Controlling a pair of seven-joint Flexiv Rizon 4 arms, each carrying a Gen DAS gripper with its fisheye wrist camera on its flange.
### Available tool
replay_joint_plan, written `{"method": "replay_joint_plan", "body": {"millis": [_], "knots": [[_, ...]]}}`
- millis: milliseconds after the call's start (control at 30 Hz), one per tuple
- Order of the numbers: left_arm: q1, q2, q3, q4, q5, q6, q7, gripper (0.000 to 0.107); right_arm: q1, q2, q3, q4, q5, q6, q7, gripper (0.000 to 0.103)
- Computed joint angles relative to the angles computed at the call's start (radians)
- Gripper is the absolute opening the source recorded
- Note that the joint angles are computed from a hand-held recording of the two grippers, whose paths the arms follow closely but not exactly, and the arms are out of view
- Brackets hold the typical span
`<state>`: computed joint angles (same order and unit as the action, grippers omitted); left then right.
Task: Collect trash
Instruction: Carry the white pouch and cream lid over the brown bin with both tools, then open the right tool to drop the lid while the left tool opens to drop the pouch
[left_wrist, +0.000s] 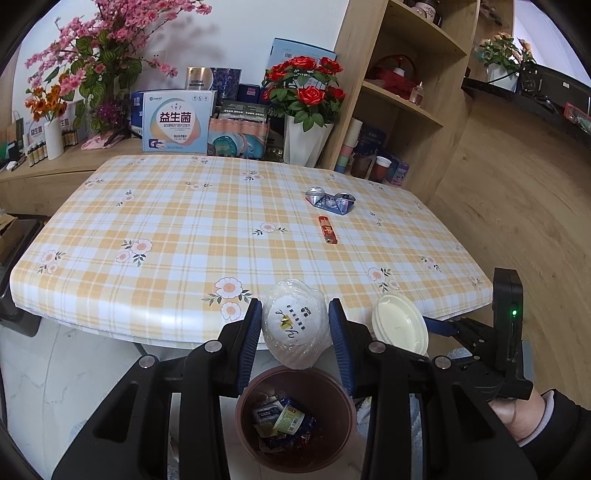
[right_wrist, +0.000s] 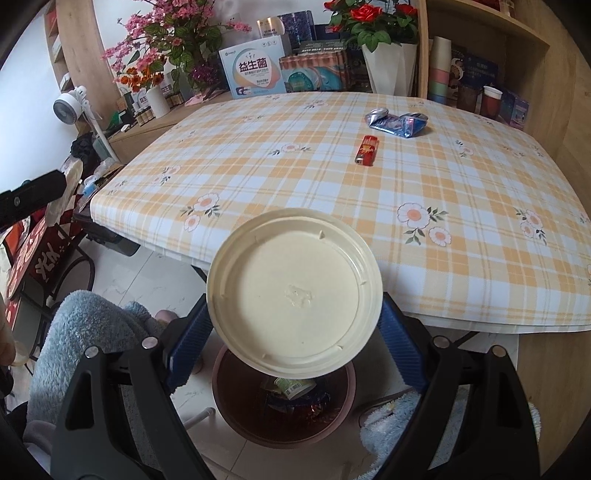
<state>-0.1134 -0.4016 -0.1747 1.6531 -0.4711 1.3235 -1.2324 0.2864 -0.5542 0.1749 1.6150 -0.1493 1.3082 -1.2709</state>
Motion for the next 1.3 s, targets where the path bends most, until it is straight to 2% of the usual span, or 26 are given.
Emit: {"method": "replay_joint_plan", "body": {"millis": [167, 233, 400, 833, 1300], "knots": [[0.005, -0.001, -0.005, 0.008, -0.009, 0.001, 0.002, 0.036, -0.014, -0.013, 0.034, -0.018, 0.021, -0.032, -0.041, 0.088], [0.005, -0.003, -0.003, 0.008, -0.009, -0.001, -0.001, 0.036, -0.018, -0.017, 0.046, -0.025, 0.036, -0.041, -0.057, 0.092], [0.008, -0.004, -0.008, 0.011, -0.016, -0.003, 0.003, 0.036, -0.012, -0.017, 0.042, -0.028, 0.054, -0.040, -0.067, 0.095], [0.004, -0.007, -0.017, 0.011, -0.027, -0.022, 0.022, 0.036, 0.047, 0.022, -0.111, 0.037, -0.068, 0.087, 0.120, 0.097], [-0.015, -0.025, -0.015, -0.013, -0.021, -0.069, 0.040, 0.036, 0.012, 0.021, -0.099, 0.052, -0.113, 0.108, 0.173, 0.097]]}}
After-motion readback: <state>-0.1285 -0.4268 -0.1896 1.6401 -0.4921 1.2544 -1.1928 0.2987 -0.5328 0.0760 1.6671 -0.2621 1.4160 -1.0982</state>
